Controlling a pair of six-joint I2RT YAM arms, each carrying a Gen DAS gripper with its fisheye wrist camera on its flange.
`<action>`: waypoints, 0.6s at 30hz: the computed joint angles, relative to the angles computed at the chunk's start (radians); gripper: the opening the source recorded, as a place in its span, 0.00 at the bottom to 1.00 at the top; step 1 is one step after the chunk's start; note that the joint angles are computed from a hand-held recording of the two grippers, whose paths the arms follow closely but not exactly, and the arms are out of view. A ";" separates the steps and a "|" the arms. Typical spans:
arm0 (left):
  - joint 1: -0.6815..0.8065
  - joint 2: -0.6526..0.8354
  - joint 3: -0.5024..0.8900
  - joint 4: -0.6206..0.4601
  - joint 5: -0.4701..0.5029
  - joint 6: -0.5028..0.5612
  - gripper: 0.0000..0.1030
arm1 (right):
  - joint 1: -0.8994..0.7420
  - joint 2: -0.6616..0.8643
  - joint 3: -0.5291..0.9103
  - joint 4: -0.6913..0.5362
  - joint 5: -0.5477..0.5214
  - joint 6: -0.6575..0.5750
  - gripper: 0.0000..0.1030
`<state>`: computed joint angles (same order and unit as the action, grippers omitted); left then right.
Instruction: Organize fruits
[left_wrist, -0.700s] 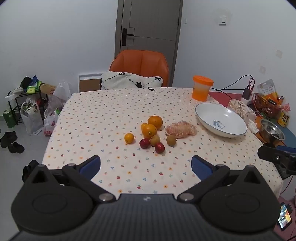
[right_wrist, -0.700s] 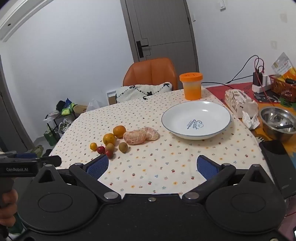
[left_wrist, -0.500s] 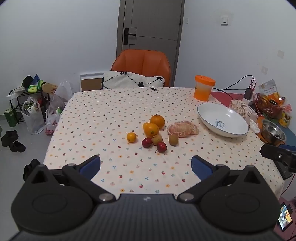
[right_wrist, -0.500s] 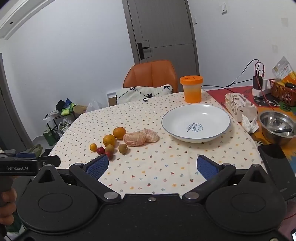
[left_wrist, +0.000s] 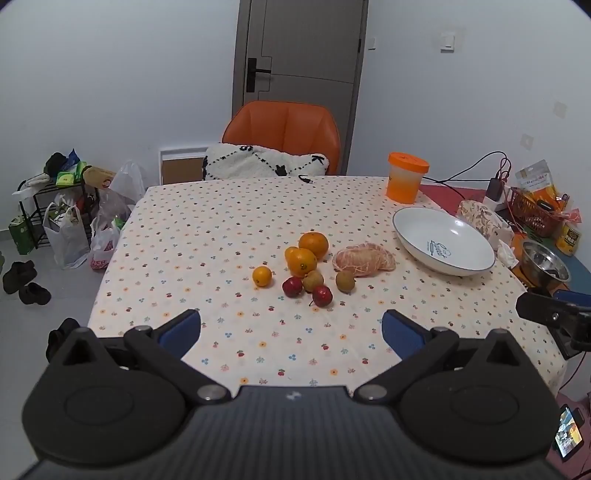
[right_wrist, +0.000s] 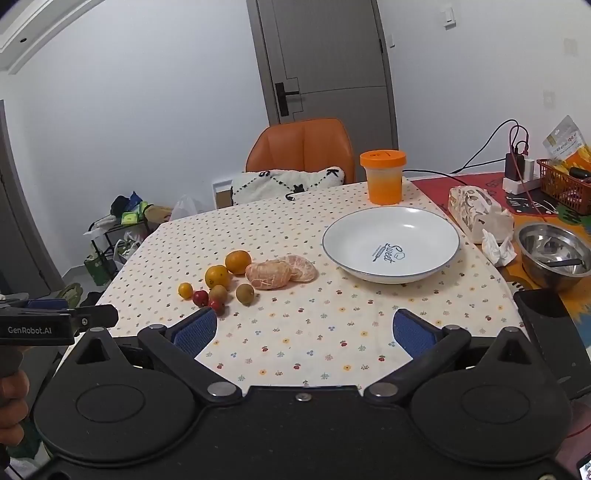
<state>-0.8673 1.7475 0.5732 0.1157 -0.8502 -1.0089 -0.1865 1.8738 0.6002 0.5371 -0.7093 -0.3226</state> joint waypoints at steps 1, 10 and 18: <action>-0.001 0.000 0.001 -0.002 -0.001 -0.001 1.00 | -0.001 -0.002 -0.001 -0.002 -0.002 0.000 1.00; 0.001 0.004 -0.006 0.011 0.000 -0.001 1.00 | 0.001 -0.002 0.000 0.004 0.001 0.005 1.00; 0.002 0.003 -0.006 0.011 0.001 -0.003 1.00 | 0.002 -0.002 -0.003 0.008 0.001 0.006 1.00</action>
<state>-0.8648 1.7506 0.5669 0.1270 -0.8490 -1.0117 -0.1847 1.8714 0.5974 0.5448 -0.7078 -0.3162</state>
